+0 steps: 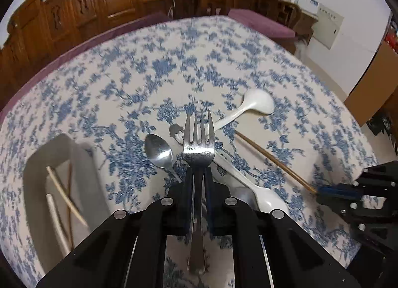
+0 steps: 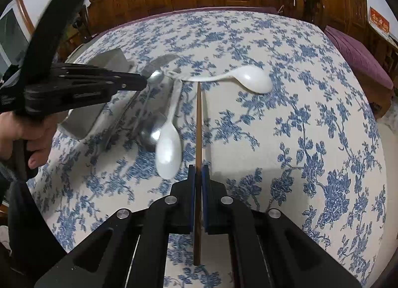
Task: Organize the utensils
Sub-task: 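Lift the steel fork with the left tool while the right holds its chopstick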
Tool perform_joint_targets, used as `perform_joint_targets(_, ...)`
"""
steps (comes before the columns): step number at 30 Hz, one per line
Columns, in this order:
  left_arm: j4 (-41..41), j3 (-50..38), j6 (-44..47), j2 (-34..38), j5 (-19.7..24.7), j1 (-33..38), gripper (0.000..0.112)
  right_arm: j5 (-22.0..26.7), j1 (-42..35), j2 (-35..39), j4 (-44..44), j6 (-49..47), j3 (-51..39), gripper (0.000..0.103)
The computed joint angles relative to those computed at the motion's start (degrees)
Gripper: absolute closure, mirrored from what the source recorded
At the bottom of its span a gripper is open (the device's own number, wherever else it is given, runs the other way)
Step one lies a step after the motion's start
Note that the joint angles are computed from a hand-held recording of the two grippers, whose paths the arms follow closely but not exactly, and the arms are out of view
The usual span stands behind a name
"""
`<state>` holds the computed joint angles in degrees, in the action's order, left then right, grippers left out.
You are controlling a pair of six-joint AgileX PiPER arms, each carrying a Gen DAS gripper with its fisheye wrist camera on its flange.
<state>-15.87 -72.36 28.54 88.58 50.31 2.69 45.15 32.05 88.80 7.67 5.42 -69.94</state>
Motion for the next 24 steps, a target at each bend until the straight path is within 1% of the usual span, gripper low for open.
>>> perform_joint_targets(3,-2.01,0.94,2.29,-3.24,0.27,1.84,0.105,0.32,1.56,-0.29,-1.4,1.96,-1.11,0.097)
perform_joint_targets(4,-2.64,1.44,3.06,-4.36,0.02,2.35,0.112,0.41,2.24,-0.39,-2.02,2.82,-1.54,0.097)
perform_joint_targets(7,-6.32,2.89,6.78,-7.78,0.7,4.61,0.112,0.73,3.44,-0.51,-3.12,4.45,-2.33,0.097)
perform_joint_targets(9,-7.25,3.45,7.68,-8.94,1.25,5.32,0.112,1.01,4.25,-0.73,-4.01,5.63,-2.67,0.097)
perform_joint_targets(13,-7.43,3.67,7.65,-9.19,2.06,5.97,0.112,1.3,5.07,-2.33,-5.25,7.32,-1.99,0.097)
perform_joint_targets(16,-5.47,3.1,5.93,-7.57,2.39,4.8,0.112,0.83,4.38,-3.89,-4.76,7.4,-0.57,0.097)
perform_joint_targets(19,-2.39,3.01,3.41,-5.52,0.44,1.8,0.112,0.27,2.93,-4.67,-4.02,6.57,0.68,0.097)
perform_joint_targets(20,-1.25,2.2,2.1,-3.84,0.13,0.58,0.112,0.05,2.27,-4.77,-3.73,6.14,1.0,0.097)
perform_joint_targets(21,-0.76,1.7,1.39,-2.77,0.1,-0.01,0.109,-0.2,1.49,-4.95,-3.11,5.56,1.44,0.097)
perform_joint_targets(23,0.0,0.2,-0.02,0.22,-0.05,-1.42,0.085,-0.45,0.21,-5.19,-1.89,4.58,1.93,0.097)
perform_joint_targets(24,0.6,-0.36,-0.88,1.31,-0.15,-1.96,0.082,-0.5,-0.51,-5.29,-1.29,3.96,2.12,0.097)
